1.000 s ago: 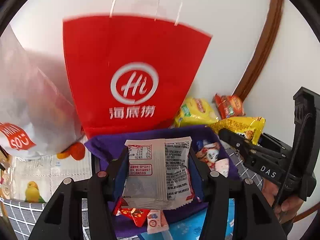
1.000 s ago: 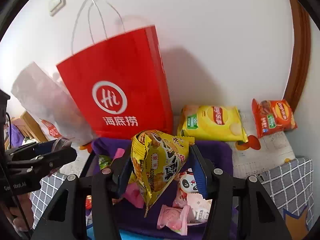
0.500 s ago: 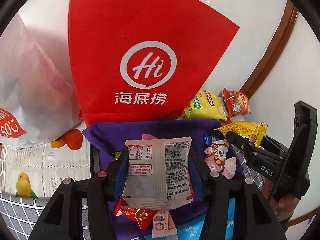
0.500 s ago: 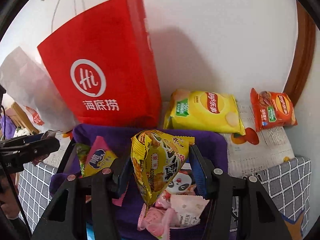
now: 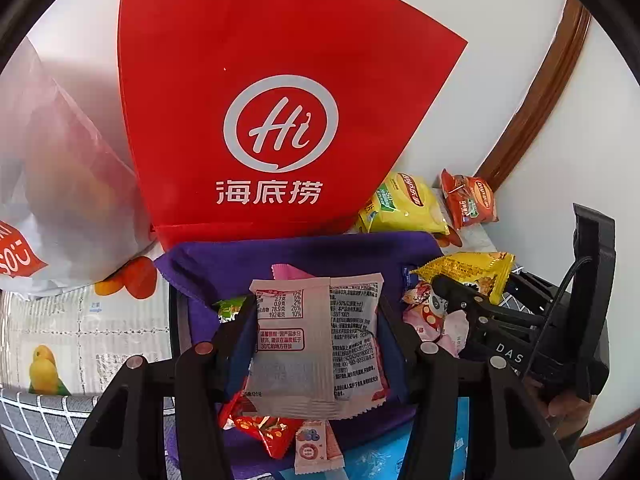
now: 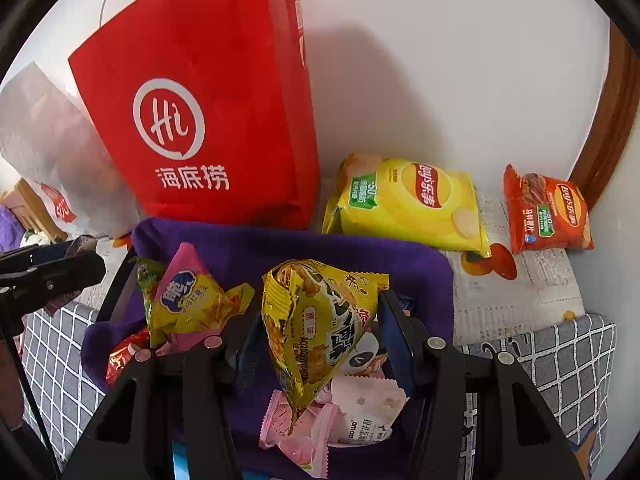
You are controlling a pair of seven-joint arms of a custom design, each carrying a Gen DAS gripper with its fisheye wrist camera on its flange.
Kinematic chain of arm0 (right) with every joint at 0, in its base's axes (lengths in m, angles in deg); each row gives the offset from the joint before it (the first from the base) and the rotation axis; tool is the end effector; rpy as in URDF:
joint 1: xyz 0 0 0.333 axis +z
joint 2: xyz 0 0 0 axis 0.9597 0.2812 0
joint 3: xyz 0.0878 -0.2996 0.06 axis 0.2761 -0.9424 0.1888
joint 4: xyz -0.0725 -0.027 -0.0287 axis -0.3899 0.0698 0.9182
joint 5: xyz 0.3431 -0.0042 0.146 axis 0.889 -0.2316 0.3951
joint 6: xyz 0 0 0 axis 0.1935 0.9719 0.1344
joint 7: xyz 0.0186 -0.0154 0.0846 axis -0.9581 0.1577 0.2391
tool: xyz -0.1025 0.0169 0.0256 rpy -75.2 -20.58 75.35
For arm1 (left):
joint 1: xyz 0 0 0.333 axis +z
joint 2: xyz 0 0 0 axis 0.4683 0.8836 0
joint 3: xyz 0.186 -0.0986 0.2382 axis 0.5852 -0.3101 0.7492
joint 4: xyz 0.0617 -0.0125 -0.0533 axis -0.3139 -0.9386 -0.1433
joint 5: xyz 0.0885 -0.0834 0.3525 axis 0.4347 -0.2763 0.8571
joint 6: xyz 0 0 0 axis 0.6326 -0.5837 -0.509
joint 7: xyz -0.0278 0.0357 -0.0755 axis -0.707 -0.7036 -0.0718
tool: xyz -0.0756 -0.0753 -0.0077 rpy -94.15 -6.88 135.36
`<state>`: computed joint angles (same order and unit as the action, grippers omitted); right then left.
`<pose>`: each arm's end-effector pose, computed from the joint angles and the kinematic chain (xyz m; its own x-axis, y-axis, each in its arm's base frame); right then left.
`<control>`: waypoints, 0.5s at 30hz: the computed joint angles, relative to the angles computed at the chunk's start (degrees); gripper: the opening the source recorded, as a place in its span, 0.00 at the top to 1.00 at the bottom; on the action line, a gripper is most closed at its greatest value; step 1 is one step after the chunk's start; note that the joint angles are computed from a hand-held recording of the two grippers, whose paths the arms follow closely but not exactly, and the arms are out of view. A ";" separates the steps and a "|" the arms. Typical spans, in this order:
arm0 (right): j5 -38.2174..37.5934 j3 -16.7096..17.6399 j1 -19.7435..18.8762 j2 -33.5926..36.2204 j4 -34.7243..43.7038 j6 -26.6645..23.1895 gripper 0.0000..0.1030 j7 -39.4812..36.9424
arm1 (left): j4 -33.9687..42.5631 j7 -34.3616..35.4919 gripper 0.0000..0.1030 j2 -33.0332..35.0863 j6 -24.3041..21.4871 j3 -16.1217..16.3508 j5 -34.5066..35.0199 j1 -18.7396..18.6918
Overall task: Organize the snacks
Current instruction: 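Carry the white packet in the left tool while the right tool carries the yellow bag to the towel, then open the right tool over the towel dropping the yellow bag while the left tool releases the white packet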
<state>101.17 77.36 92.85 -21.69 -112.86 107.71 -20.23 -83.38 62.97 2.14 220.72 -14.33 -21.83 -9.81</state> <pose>0.7444 0.3216 0.3288 0.7010 -0.7097 -0.0700 -0.5939 -0.5267 -0.6082 0.5950 -0.4826 0.3592 0.3426 -0.8990 0.2728 -0.6841 -0.4377 -0.5835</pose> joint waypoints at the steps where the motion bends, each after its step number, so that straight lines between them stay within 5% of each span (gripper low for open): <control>1: -0.26 -0.25 0.17 0.13 0.20 -0.29 0.47 0.11 | -0.05 0.04 0.49 0.02 0.26 -0.05 -0.05 0.10; 15: -3.02 -1.87 1.64 4.26 7.27 -7.86 0.47 2.58 | -0.71 -0.54 0.49 -0.30 0.69 0.21 0.06 0.08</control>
<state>98.15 75.49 94.48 -17.43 -105.59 99.84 -17.65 -84.08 62.43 1.84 221.41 -14.12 -21.77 -9.73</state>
